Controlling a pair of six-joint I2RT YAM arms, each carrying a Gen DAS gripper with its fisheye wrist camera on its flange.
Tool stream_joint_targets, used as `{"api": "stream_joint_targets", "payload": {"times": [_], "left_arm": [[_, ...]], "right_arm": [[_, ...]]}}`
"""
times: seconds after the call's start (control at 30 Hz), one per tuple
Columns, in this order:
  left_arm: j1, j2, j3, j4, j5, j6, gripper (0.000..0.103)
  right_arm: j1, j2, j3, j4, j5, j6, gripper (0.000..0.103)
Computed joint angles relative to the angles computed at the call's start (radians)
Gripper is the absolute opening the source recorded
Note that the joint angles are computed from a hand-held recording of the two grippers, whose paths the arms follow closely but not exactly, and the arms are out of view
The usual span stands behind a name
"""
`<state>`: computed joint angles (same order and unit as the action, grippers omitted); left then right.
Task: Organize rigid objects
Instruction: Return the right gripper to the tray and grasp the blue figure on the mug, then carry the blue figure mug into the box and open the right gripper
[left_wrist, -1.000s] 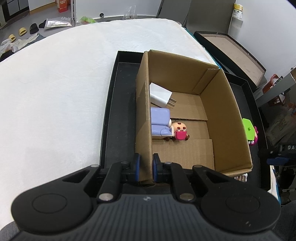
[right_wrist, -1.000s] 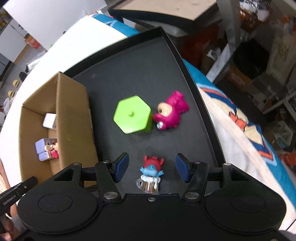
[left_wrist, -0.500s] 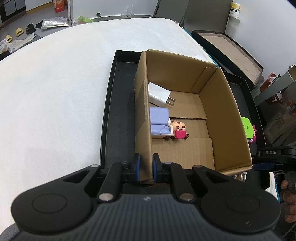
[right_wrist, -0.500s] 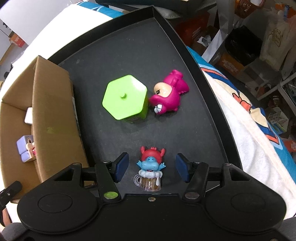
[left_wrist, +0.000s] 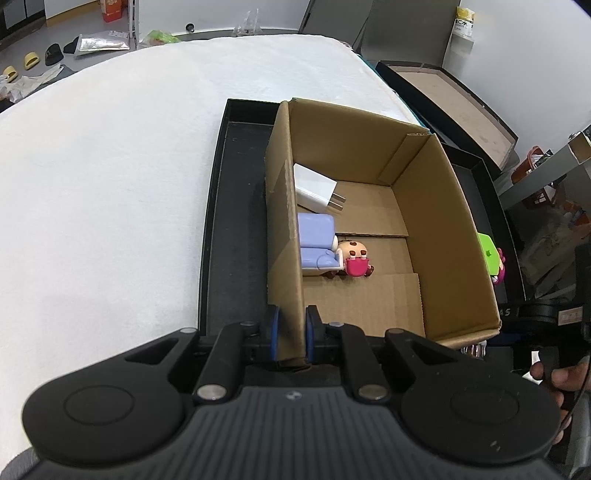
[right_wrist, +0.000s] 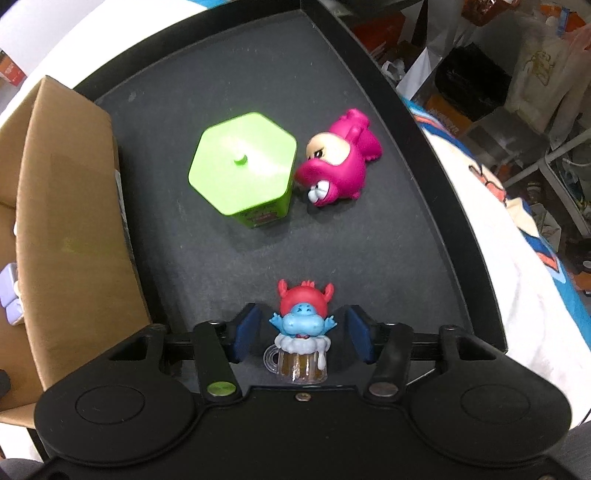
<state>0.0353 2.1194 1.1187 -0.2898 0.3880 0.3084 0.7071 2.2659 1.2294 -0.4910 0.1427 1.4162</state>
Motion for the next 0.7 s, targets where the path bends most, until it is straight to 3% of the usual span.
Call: {"api": "stream_joint_targets", "payload": {"times": [0.1,0.7], "left_arm": [[0.004,0.001,0.001,-0.002,0.006,0.003,0.014],[0.014,0.005,0.001,-0.001,0.024,0.006,0.014]], "right_arm": [[0.004,-0.004,0.005,-0.010,0.015,-0.003,0.038],[0.030,-0.116,-0.024,-0.061,0.076,0.002,0.038]]}}
